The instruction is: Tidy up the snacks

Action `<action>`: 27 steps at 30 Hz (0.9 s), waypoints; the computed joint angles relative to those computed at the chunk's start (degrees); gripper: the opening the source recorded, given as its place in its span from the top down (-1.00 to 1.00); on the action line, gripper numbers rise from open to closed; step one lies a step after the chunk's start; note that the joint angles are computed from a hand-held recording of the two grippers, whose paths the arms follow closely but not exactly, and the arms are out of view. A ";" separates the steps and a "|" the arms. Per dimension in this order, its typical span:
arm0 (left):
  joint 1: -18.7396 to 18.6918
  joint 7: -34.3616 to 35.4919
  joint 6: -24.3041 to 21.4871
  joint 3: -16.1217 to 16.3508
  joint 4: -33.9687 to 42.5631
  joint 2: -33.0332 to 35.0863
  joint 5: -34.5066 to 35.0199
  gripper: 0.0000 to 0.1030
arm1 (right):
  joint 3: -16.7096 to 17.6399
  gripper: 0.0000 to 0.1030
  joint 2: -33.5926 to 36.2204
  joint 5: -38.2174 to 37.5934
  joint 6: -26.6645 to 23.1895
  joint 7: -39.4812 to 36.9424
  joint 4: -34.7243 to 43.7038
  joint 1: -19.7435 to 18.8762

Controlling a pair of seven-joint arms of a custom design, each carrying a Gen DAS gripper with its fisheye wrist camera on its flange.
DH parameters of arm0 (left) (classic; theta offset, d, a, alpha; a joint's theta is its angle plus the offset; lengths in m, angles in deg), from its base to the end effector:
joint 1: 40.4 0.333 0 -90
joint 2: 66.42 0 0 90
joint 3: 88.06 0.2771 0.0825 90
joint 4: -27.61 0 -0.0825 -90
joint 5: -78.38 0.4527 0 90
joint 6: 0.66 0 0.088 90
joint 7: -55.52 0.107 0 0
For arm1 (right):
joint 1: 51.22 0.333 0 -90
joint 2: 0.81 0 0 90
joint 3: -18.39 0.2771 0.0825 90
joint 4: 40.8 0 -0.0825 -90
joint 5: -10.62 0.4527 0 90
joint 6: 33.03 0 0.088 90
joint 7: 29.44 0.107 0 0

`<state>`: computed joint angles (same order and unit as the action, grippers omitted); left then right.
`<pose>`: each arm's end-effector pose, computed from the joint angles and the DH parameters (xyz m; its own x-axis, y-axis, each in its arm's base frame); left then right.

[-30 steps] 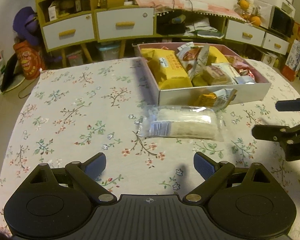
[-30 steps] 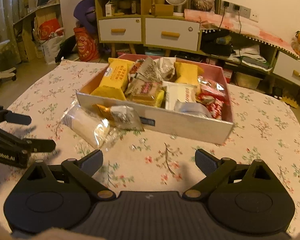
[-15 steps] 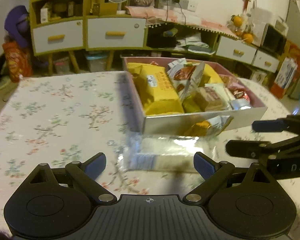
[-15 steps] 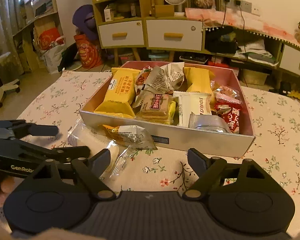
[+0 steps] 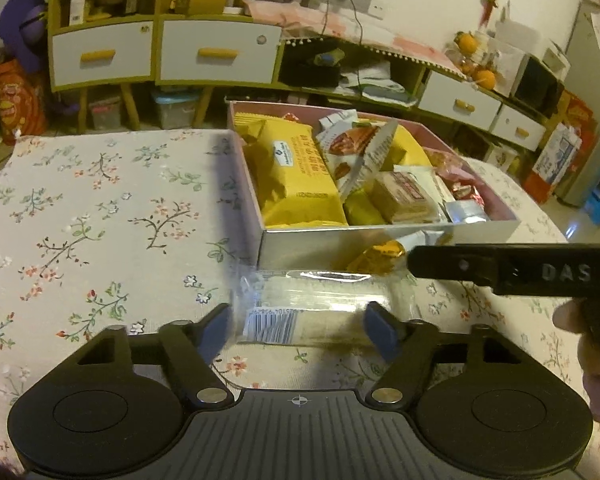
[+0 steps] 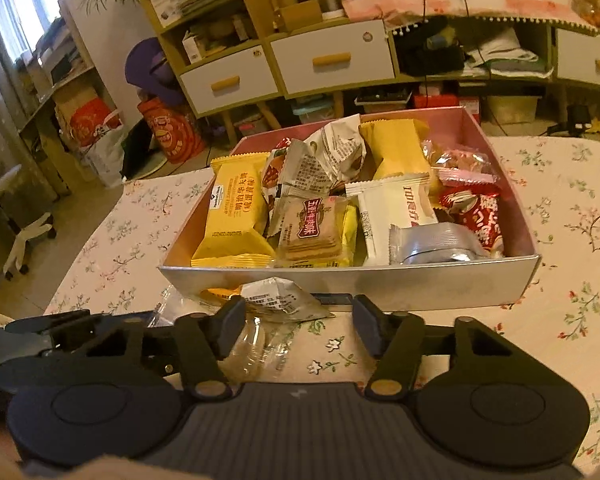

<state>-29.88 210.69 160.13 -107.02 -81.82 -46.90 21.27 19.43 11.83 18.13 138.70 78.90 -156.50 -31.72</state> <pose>0.6913 -0.0537 0.2924 -0.4226 -0.8846 0.1971 -0.6934 0.1755 -0.6989 0.6444 0.2310 0.3514 0.0304 -0.9486 -0.3150 -0.7706 0.1784 -0.6118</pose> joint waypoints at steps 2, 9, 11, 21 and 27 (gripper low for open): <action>-0.02 -0.64 -0.52 0.28 -0.25 -0.32 0.60 -0.15 | 1.08 0.22 0.14 1.56 -0.30 -1.75 0.26 -0.83; -0.22 -1.64 -5.35 1.75 -1.51 -2.11 3.53 0.56 | 4.22 0.74 -0.40 7.16 -1.43 -10.24 0.14 -3.02; -0.65 0.01 -5.18 1.99 -2.56 -2.99 3.61 0.59 | 3.94 0.77 -0.81 7.15 -1.64 -11.88 -0.22 -2.63; -2.06 1.76 -7.83 4.69 -5.03 -5.67 4.22 0.66 | 3.81 0.96 -3.87 10.23 -2.24 -17.40 -2.97 -2.54; -2.84 2.67 -7.82 5.45 -6.49 -7.19 3.96 0.75 | 3.04 0.97 -5.54 8.85 -2.38 -17.53 -4.93 -2.35</action>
<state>-32.72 213.36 152.31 -101.57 -88.30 -54.09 25.23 22.47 6.29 26.98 136.32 61.37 -161.43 -34.07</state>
